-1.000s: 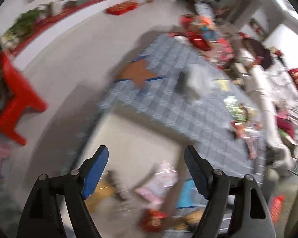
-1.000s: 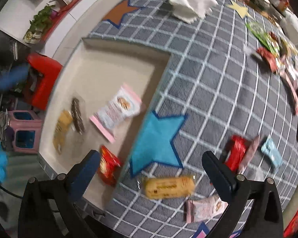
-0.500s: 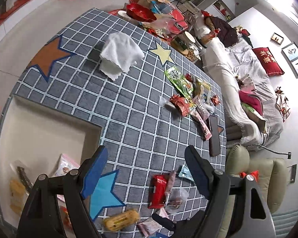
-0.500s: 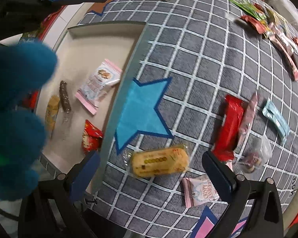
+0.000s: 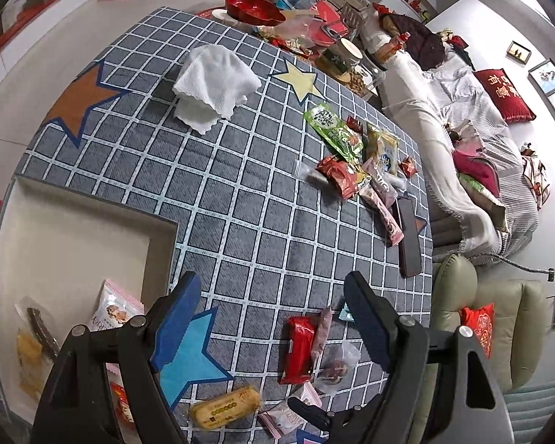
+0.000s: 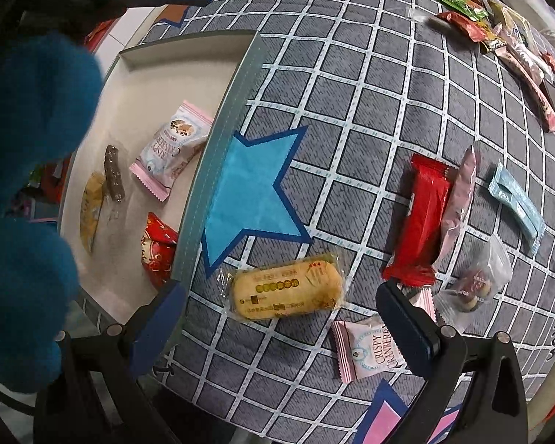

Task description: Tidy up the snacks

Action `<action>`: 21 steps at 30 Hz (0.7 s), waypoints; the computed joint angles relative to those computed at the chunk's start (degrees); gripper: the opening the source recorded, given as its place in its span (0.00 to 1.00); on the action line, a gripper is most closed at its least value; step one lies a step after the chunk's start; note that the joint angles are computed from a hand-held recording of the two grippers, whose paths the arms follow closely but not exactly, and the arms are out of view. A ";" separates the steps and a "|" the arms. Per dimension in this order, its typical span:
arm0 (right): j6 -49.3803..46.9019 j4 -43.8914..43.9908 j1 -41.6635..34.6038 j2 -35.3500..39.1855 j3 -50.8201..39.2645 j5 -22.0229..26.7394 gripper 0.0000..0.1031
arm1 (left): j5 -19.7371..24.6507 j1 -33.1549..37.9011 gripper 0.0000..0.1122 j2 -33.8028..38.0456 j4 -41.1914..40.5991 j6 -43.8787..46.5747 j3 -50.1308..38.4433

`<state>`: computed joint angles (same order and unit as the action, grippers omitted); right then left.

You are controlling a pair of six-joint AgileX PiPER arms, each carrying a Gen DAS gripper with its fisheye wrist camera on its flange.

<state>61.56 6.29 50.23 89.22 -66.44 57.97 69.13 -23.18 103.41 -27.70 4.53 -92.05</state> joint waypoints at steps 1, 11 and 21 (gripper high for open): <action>-0.11 0.03 -0.11 -0.13 0.13 -0.02 1.00 | -0.03 -0.07 0.73 -0.02 0.09 -0.04 0.02; -0.11 0.39 0.23 1.17 -0.56 -0.73 1.00 | -0.13 -0.45 0.73 0.14 0.81 -0.79 0.12; 2.91 0.05 3.34 1.94 -1.22 -1.14 1.00 | 0.14 -0.50 0.73 0.06 1.26 -0.80 0.46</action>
